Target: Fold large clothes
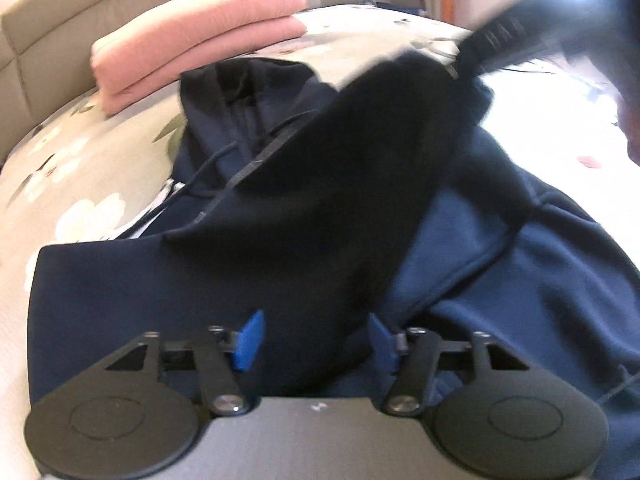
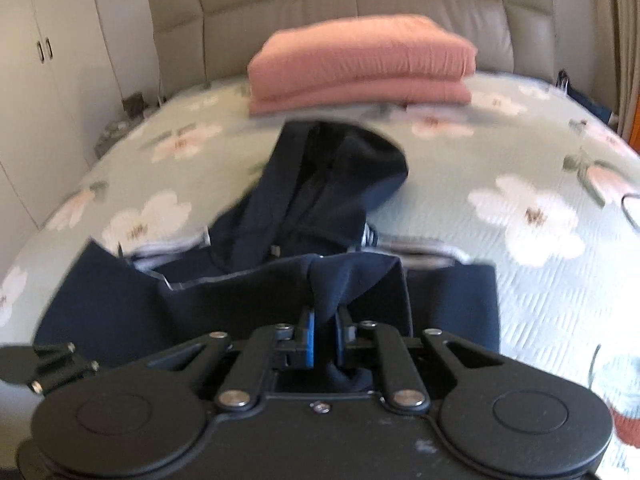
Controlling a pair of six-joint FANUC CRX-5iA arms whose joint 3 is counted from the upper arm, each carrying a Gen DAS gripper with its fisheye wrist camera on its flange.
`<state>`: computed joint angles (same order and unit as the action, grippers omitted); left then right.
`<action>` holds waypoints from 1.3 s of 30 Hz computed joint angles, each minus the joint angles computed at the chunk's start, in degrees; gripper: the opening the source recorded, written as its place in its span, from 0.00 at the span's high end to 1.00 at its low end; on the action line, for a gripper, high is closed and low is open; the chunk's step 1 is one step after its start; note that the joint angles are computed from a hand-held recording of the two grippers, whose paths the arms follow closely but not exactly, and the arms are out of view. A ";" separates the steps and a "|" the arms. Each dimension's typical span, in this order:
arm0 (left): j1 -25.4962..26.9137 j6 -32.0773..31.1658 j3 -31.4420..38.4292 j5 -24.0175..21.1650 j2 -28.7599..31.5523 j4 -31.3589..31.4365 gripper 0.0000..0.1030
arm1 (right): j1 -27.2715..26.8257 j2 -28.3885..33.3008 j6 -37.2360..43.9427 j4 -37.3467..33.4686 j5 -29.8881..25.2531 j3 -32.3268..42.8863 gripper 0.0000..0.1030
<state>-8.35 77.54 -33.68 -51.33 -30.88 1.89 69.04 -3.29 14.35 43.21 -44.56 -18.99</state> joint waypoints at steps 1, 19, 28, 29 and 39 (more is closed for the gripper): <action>-0.05 -1.19 -0.38 0.33 -0.49 1.15 0.34 | -0.21 -0.20 -0.53 1.08 0.03 -0.13 0.87; -3.59 3.13 0.21 1.51 2.54 1.29 0.64 | -4.86 2.26 2.14 -12.16 -19.58 2.50 0.39; 19.85 -4.74 -8.74 3.03 -6.58 18.67 0.65 | -0.02 3.64 1.30 2.45 -12.34 0.33 0.91; 21.85 -6.19 -9.91 1.94 -6.08 20.78 0.67 | 0.35 4.33 2.04 1.69 -12.03 0.60 0.91; 29.66 -7.45 -15.87 -1.98 -13.28 20.60 0.92 | -0.16 4.78 6.47 -12.83 -14.87 1.44 1.00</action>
<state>21.32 70.09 -49.56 -53.31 -44.16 22.50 68.88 1.50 20.82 30.38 -59.43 -17.55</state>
